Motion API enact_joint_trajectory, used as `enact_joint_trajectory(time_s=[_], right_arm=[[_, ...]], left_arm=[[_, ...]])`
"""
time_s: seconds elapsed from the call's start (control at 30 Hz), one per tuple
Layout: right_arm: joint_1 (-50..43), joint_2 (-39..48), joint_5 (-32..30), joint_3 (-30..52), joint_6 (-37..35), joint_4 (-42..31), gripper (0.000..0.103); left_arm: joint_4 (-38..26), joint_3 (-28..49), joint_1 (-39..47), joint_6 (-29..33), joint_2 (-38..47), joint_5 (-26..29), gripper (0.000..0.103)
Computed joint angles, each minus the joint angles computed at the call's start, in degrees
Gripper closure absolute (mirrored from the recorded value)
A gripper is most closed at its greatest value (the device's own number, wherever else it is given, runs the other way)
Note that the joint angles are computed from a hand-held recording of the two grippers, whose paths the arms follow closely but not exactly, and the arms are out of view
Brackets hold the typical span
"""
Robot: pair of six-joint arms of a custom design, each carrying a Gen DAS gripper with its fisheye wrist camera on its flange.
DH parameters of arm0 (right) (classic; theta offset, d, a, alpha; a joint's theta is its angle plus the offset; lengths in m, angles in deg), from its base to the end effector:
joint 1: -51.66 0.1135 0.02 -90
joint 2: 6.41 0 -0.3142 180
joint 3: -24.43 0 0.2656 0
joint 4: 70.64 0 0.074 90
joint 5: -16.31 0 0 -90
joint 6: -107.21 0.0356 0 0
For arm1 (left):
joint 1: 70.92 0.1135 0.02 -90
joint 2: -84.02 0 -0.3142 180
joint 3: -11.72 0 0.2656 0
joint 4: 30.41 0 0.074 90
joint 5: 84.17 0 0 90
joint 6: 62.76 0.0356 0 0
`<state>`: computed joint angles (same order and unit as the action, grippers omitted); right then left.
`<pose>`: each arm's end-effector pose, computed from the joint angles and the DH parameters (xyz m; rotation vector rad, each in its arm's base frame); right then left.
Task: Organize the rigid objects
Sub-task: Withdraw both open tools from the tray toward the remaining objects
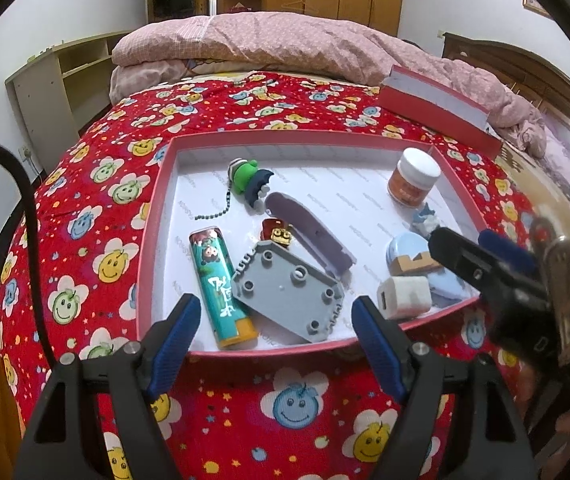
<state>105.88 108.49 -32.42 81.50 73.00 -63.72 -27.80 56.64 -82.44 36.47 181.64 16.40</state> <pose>0.2279 0.2761 0.0955 0.3211 2.1748 0.1631 0.2853 -0.0648 0.1300 0.5197 2.3839 -0.2432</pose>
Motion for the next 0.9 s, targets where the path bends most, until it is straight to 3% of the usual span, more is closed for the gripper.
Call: enact_joint_trajectory(time_s=[0.57, 0.9], right_arm=[[7.1, -3.5, 0.0, -1.5, 7.1, -7.7, 0.017], [12.0, -3.2, -0.7, 0.3, 9.6, -14.7, 0.017]], left_arm=[[-1.6, -8.8, 2.3, 5.0, -12.2, 1.3, 0.021], [-6.6, -14.5, 2.8, 10.1, -20.3, 3.6, 0.021]])
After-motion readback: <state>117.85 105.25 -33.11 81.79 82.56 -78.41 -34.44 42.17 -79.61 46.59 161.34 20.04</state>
